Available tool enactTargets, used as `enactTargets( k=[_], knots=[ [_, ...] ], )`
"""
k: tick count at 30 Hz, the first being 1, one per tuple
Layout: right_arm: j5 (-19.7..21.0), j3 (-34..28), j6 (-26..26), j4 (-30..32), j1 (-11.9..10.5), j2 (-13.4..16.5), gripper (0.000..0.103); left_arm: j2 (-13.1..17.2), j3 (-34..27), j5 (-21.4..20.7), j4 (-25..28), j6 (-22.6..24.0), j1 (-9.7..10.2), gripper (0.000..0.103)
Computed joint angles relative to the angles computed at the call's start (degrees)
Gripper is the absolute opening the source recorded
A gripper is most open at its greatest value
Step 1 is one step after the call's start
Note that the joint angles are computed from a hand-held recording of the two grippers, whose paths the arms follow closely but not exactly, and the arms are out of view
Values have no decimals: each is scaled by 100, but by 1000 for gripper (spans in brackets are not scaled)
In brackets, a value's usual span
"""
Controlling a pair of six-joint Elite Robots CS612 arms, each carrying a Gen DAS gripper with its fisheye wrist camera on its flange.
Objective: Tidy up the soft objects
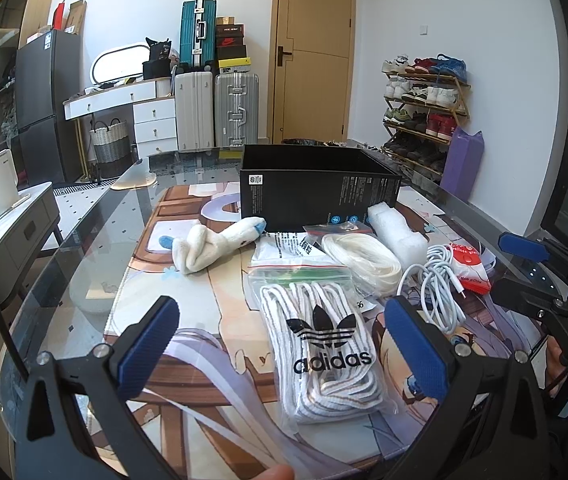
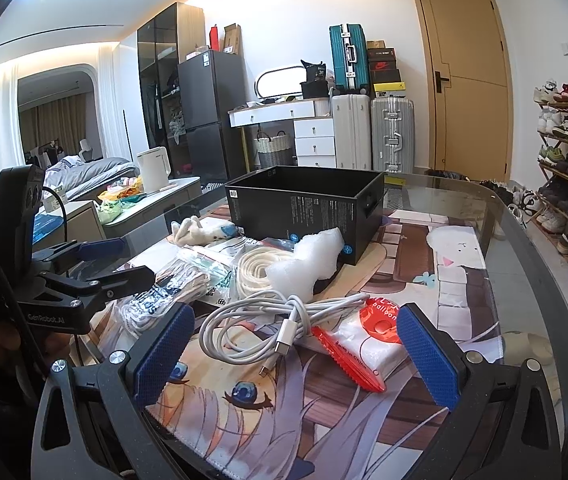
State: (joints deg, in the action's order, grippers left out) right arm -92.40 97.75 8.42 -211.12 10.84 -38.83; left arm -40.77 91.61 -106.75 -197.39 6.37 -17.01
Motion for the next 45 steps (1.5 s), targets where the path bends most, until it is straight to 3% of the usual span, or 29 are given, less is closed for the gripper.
enactTargets(
  k=[34, 45],
  knots=[
    [112, 31, 192, 296, -66, -62, 102, 15, 13, -60, -4, 89, -14, 103],
    [-101, 39, 113, 382, -47, -88, 103, -15, 27, -126, 293, 363, -39, 103]
  ],
)
